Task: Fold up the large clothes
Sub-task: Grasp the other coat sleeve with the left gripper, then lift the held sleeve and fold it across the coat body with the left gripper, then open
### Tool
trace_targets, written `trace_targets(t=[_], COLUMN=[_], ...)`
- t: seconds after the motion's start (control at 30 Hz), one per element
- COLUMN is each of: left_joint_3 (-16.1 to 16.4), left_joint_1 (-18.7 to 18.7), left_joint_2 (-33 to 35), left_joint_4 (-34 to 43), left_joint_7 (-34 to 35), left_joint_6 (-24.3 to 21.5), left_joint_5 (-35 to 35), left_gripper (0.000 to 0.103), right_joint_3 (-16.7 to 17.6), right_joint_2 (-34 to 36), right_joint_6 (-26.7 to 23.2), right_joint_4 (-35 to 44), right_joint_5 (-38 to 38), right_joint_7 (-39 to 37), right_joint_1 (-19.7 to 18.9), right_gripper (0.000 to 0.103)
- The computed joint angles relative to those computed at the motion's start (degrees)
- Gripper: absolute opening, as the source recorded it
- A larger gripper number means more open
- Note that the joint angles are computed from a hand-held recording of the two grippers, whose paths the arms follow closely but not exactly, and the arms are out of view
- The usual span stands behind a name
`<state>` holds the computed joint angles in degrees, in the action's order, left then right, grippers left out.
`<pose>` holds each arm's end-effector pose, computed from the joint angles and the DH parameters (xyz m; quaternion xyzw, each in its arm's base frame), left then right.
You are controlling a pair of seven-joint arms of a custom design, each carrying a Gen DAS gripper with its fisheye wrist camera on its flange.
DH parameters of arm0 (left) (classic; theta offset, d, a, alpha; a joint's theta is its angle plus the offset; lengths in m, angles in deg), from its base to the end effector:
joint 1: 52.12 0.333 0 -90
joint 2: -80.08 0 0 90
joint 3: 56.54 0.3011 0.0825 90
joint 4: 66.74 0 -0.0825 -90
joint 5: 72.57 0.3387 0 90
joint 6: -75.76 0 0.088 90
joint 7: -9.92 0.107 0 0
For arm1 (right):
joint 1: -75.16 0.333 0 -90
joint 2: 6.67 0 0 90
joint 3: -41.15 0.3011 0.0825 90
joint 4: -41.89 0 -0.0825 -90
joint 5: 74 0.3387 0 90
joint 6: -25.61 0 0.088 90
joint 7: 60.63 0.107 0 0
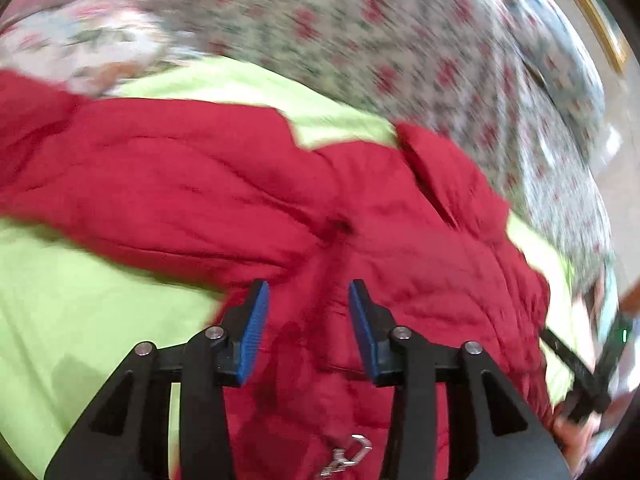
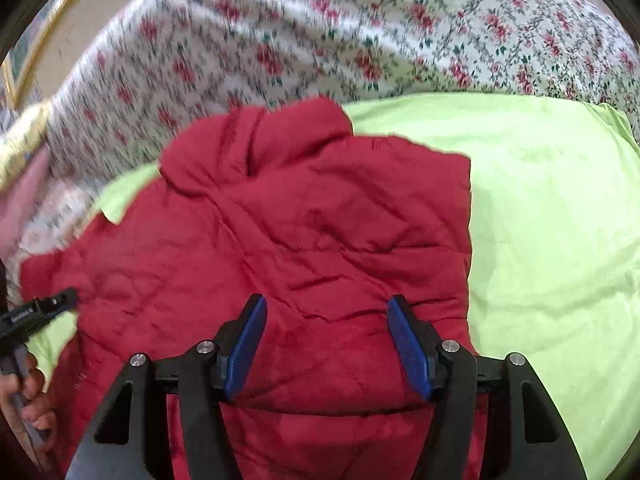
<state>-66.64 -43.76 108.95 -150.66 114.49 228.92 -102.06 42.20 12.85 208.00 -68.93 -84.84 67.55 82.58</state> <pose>0.6959 0.0210 0.4764 -0.6945 0.5989 -0.3798 0.1210 0.6182 0.1083 0.4353 -0.5226 0.7312 -0.1943 0.3931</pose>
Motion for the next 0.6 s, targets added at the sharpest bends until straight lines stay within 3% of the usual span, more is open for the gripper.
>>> trace_targets(t=[0.07,0.17,0.33,0.47,0.6], left_joint_3=[0.86,0.59,2.64,8.04,9.02], left_joint_1=[0.96,4.32,7.84,6.95,8.83], left_joint_2=[-0.72,-1.8,-0.59,2.09,7.3], left_joint_4=[-0.92,-3.21,-3.35,-0.69,6.48], left_joint_7=[-2.46,-4.18,-8.18,-15.94,-20.91], left_joint_6=[0.7,0.32,-2.74,-0.86,-1.49], left_joint_5=[-1.13,-5.42,-7.5,-0.22,3.96], left_gripper=[0.052,0.069,0.071,0.071,0.071], right_joint_3=[-1.25,3.9,11.61,12.01,11.56], right_joint_2=[-0.49,-0.58,0.17,0.11,0.33], right_joint_6=[1.39,1.79,2.51,3.02,3.35], right_joint_4=[-0.7,-0.97,-0.84,-0.95,-0.65], right_joint_5=[-0.32,0.62,2.73,2.97,2.58], right_joint_7=[0.71,-1.63,-5.79,-6.85,-7.43], right_joint_1=[0.89,-3.66,-10.08,-9.9,-9.1], right_gripper=[0.064,0.064,0.064,0.064,0.064])
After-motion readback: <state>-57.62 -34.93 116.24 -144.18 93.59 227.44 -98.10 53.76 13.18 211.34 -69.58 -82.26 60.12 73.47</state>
